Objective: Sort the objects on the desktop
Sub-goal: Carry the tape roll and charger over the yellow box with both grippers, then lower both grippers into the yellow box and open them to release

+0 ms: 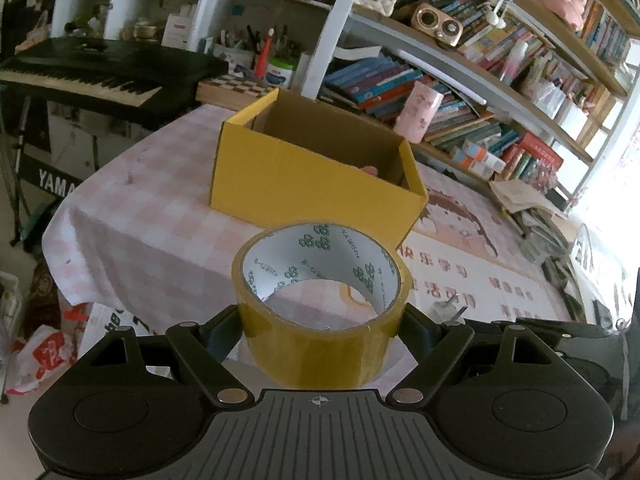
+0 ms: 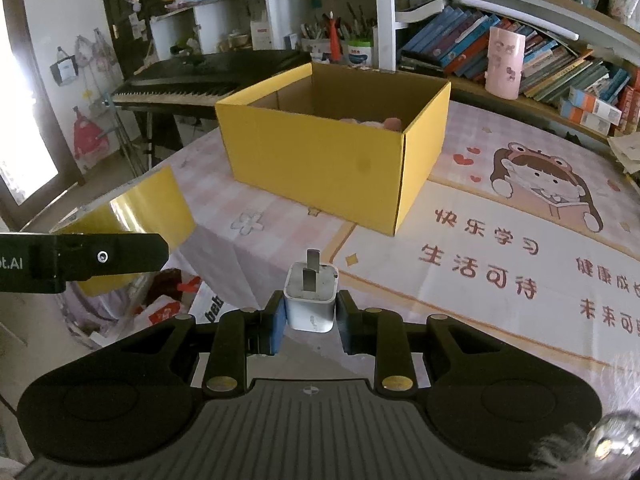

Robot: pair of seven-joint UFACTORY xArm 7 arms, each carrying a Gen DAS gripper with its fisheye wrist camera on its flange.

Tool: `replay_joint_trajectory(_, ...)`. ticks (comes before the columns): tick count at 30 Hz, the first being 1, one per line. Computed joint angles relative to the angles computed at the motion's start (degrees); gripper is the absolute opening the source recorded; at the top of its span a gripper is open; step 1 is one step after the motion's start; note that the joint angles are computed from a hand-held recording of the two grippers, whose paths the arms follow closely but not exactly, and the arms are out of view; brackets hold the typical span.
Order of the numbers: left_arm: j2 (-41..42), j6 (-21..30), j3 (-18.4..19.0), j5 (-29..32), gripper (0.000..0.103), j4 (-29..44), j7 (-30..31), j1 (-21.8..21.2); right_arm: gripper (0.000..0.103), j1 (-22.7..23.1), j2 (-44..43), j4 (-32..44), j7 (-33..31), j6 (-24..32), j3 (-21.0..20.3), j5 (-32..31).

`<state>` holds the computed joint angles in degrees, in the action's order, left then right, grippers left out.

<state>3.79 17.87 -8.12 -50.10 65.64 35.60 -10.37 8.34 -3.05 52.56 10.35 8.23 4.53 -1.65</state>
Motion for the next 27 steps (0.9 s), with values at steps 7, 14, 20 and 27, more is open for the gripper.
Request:
replay_joint_trajectory(7,5.5,-4.0,-1.5,4.2,0.084,7.0,-3.6,0.1,0.024,0.0,5.0,7.0,-13.7,-1.7,-0.5,13.2)
replay_joint_trajectory(14,16.0,-6.4,-2.8,14.9,0.084,20.5,-11.5,0.4,0.024,-5.0,12.7,18.7,-24.8,-2.8,3.1,21.8)
replay_joint_trajectory(20,26.6,-6.2,0.7,27.0,0.084,34.4,-21.5,-3.2,0.024,-8.9,20.6,30.1,-27.8,-1.3,4.9,21.6)
replay_joint_trajectory(27,41.3,2.3,5.6,39.2,0.084,56.9,-31.3,-7.4,0.024,-11.3,31.1,44.9,-29.0,2.8,6.2,19.0)
